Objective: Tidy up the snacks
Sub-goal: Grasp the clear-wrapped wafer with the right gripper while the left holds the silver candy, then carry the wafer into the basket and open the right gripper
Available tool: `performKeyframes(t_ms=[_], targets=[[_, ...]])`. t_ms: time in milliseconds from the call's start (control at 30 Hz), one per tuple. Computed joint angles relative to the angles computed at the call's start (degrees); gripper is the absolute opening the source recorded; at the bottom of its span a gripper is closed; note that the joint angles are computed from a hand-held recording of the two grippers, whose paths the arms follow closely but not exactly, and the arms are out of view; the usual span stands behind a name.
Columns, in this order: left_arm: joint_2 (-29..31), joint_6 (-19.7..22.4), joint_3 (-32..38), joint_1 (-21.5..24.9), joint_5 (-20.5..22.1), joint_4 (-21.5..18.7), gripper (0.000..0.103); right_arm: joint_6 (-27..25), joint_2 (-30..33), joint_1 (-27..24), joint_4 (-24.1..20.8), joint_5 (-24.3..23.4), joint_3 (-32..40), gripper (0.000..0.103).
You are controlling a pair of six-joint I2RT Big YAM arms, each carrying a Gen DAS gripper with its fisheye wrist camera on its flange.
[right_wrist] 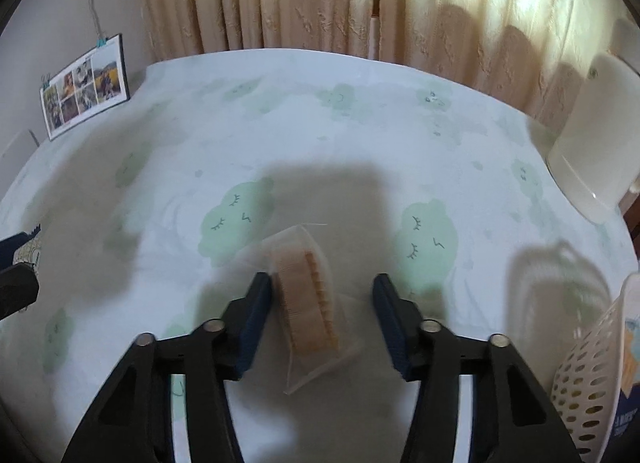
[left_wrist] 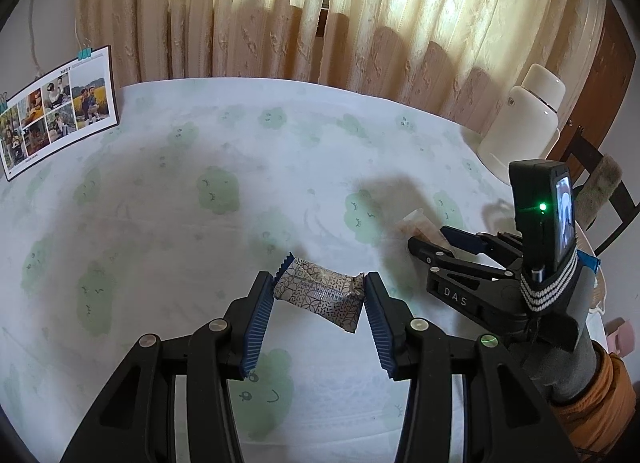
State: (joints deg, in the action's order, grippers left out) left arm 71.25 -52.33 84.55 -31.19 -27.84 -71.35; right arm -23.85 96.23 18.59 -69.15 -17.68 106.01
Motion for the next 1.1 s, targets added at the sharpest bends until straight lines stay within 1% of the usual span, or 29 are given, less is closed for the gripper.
performKeyframes(t_ms=[33,67,133,167,233,367,567,767,1100], targets=[[0.09,-0.14,0.04,-0.03,0.10,-0.09,0.043,-0.09,-0.36,0.04,0.32,0.03,-0.46,0.037],[0.07,-0.17,-0.07,0.01,0.22,-0.07,0.043,0.11,-0.82,0.04,0.74,0.14,-1.07,0.033],[0.04,-0.14,-0.14,0.12,0.41,-0.06,0.043,0.76,-1.24,-0.29,0.88,-0.59,-1.59,0.029],[0.02,-0.12,-0.15,0.10,0.46,-0.03,0.043,1.41,-1.50,-0.82,0.61,-1.99,-1.85,0.028],[0.01,-0.06,-0.15,0.06,0.47,0.01,0.043,2.43,-1.88,-1.49,0.05,-4.03,-1.97,0.028],[0.01,0.44,-0.26,-0.01,0.63,0.34,0.043,4.17,-4.53,-3.14,0.78,-7.59,-3.64,0.028],[0.15,0.69,-0.13,-0.42,0.60,0.47,0.043,6.44,-7.83,-5.35,1.92,-10.70,-4.88,0.028],[0.09,1.34,-0.21,-0.58,0.82,0.92,0.043,8.96,-10.01,-8.48,3.19,-11.83,-5.13,0.028],[0.17,1.95,-0.09,-0.90,0.96,1.08,0.043,13.02,-11.24,-14.73,5.94,-11.65,-3.80,0.028]])
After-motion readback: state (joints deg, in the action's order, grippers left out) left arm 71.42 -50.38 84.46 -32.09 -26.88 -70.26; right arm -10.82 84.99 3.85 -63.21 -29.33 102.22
